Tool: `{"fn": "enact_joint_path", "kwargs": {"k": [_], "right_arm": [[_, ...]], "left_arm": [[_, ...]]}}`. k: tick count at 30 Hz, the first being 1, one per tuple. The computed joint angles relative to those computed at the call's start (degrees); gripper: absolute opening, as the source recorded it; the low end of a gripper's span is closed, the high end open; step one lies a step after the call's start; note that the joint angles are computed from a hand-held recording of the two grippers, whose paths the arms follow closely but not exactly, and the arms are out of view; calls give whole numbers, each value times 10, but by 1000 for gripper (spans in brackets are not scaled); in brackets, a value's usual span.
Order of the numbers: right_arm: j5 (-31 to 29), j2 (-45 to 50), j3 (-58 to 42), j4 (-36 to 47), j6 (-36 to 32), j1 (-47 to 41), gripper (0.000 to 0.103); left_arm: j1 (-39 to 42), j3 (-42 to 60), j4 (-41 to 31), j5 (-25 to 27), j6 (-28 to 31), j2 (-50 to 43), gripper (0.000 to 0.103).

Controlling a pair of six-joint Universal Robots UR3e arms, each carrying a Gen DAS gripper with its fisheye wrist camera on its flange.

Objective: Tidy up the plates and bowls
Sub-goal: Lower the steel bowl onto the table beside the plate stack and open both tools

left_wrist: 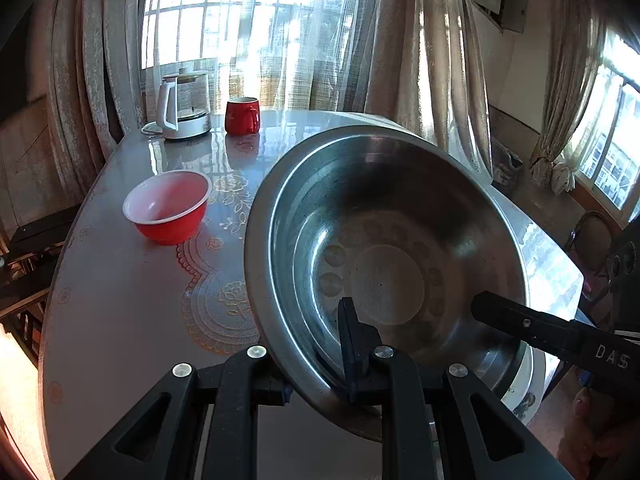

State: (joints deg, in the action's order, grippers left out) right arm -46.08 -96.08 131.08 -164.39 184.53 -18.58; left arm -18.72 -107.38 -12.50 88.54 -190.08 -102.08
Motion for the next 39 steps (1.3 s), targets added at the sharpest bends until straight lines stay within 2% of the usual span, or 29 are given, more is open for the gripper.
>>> {"fn": "enact_joint_path", "kwargs": {"k": [7,11,20,31,34,39], "right_arm": [[-16,28,-15,-18,19,52,19],[-14,48,-31,-5,10,66,19],[-50,90,-66,5,31,130,19],[-95,114,-83,29,41,172,22],[-105,108,-85,37,45,182,29],[-123,98,-89,51,47,193,31]], "left_arm": [[35,-92,23,-4,2,64,19],[59,-137,22,-13,5,97,19],[102,-218,25,-37,11,139,20],[119,-246,21,-48,6,125,21],[123,-242,12,-51,5,121,21],[124,-245,16,-51,6,124,21]]}}
